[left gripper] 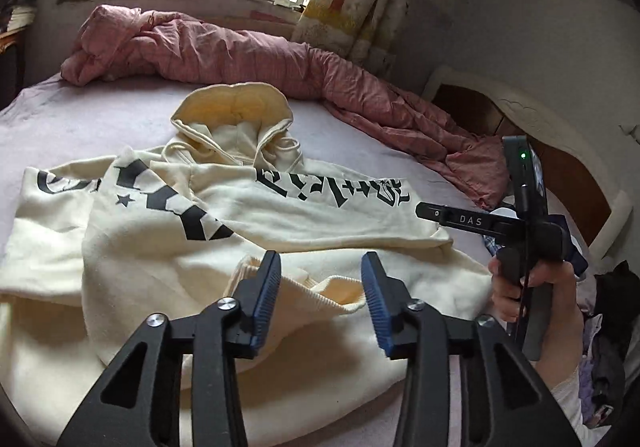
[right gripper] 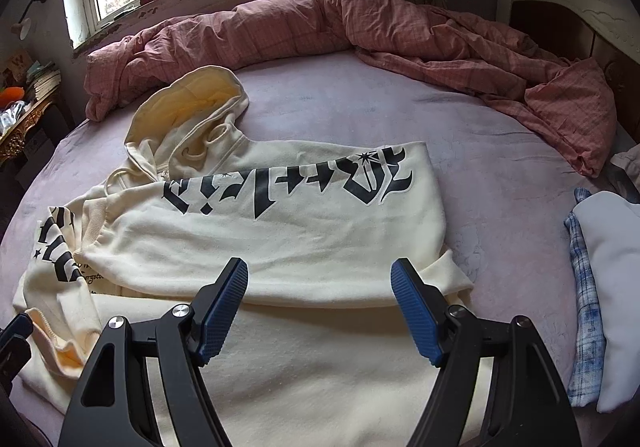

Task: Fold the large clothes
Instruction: 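Grasp the ribbed cuff of the folded sleeve with the right gripper, then straighten the cuff on the hoodie body with the right gripper and open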

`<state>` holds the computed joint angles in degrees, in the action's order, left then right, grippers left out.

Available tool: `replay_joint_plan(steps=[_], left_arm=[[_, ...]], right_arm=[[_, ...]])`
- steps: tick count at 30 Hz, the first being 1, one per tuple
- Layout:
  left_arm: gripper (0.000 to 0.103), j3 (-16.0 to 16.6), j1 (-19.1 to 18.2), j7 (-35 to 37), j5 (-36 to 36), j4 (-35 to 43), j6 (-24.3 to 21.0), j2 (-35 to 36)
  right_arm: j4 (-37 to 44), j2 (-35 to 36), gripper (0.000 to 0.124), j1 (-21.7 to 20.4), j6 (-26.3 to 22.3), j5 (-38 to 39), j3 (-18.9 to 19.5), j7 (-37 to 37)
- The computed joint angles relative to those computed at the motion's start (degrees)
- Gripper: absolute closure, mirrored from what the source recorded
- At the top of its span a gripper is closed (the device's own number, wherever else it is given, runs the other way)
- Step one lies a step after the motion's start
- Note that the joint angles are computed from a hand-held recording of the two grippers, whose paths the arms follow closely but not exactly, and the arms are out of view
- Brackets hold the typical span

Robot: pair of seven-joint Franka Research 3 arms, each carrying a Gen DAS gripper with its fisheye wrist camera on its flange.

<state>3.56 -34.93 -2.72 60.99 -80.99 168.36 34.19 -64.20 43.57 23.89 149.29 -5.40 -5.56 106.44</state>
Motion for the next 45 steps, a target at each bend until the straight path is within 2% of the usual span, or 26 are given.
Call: replay_joint_plan(steps=[1,3,6,9,12,14,17,20,22,24,26,27,28,29,31,32,33,35,37,38,39,42,43,44,45], left_arm=[[0.050,2.03,-1.50,-3.08,2.43,-0.95,0.10,-1.10],[0.047,5.46,-3.71,-11.61,9.34,-3.09,0.54,-3.57],[0.046,7.69,-4.69,-22.16,17.54,-6.49,-0.30,-7.20],[0.045,6.89,-4.37,-24.84,19.15,-10.24,-6.21,-10.75],[0.045,5.46,-3.88,-26.30,19.39,-13.51,-13.01,-13.62],[0.045,4.68,-3.07,-28.84,20.90,-15.30,-14.83,-15.08],[0.045,2.94,-1.78,-29.78,22.04,-16.45,-17.39,-16.17],[0.045,0.90,-0.58,-28.78,22.34,-17.05,-20.51,-16.81],[0.044,-0.51,0.33,-28.24,22.22,-17.35,-22.36,-17.11],[0.044,-1.94,1.54,-27.50,21.81,-17.20,-23.28,-16.85],[0.044,-3.48,2.87,-26.05,20.76,-16.72,-24.08,-16.27],[0.044,-4.24,3.47,-25.34,20.29,-16.47,-24.72,-16.01],[0.044,-4.96,4.04,-24.85,20.03,-16.31,-25.38,-15.81],[0.044,-5.76,4.54,-24.11,19.62,-16.14,-26.19,-15.63],[0.044,-7.28,5.65,-22.60,18.96,-15.83,-27.60,-15.32],[0.044,-7.97,6.10,-22.32,18.89,-15.70,-28.61,-15.15],[0.044,-8.57,6.63,-22.21,18.73,-15.70,-29.15,-15.05],[0.044,-9.43,7.88,-21.92,17.72,-15.91,-28.59,-14.87],[0.044,-9.83,8.74,-22.00,16.75,-16.20,-28.06,-14.71],[0.044,-9.98,9.06,-21.58,16.02,-16.10,-27.98,-14.46],[0.044,-10.15,9.29,-20.57,14.94,-15.64,-28.17,-13.99],[0.044,-10.12,9.00,-17.83,12.34,-14.37,-30.65,-12.50],[0.044,-10.06,8.78,-16.50,11.36,-13.70,-31.93,-11.82],[0.044,-9.97,8.60,-15.18,10.32,-13.03,-33.06,-11.12],[0.044,-9.86,8.66,-14.18,8.98,-12.44,-33.71,-10.37]], right_arm=[[-0.46,-0.38,0.048,-0.18,0.34,0.32,0.27,-0.09],[-1.42,-1.14,0.048,-0.58,1.07,1.12,0.95,-0.59],[-3.48,-2.62,0.048,-1.53,2.49,3.43,2.92,-2.19],[-5.43,-4.06,0.048,-3.85,3.28,8.51,7.96,-8.48],[-6.76,-5.03,0.048,-5.72,2.48,14.40,13.44,-18.05],[-6.71,-4.91,0.048,-6.91,0.41,18.55,17.19,-25.24],[-4.36,-3.26,0.048,-7.04,-5.70,22.74,20.15,-32.99],[-1.96,-1.81,0.048,-4.42,-11.38,22.10,18.73,-37.56],[-1.60,-1.25,0.048,-2.38,-13.00,20.82,16.79,-40.24],[0.86,0.51,0.049,-1.02,-15.70,20.98,15.16,-39.56],[3.44,2.47,0.057,-0.84,-18.15,22.01,14.93,-39.87],[3.60,2.84,0.067,-0.19,-17.70,21.47,13.98,-39.55],[2.47,2.46,0.095,1.10,-15.20,19.91,12.17,-38.27],[1.89,2.35,0.108,1.55,-13.04,19.45,11.35,-36.90],[1.56,2.28,0.115,-1.02,-10.74,23.57,13.75,-36.55],[0.20,1.57,0.115,-1.23,-7.78,24.29,13.60,-36.01],[-2.09,0.48,0.115,-0.23,-3.29,23.28,11.85,-34.24],[-5.44,-0.83,0.115,3.92,5.31,17.21,5.33,-27.58],[-7.11,-0.88,0.115,8.68,11.08,9.72,-2.67,-18.94],[-7.24,-0.68,0.115,9.53,12.42,7.44,-4.66,-16.31],[-6.69,-0.39,0.115,8.97,12.54,7.21,-4.64,-16.14],[-4.09,0.47,0.112,4.02,9.97,8.15,0.33,-17.21],[-2.94,0.97,0.102,3.13,8.68,8.43,0.90,-16.32],[-1.95,1.42,0.096,3.35,7.38,7.73,-0.13,-14.13],[-1.18,1.73,0.081,3.03,6.39,7.26,-0.29,-12.87]])
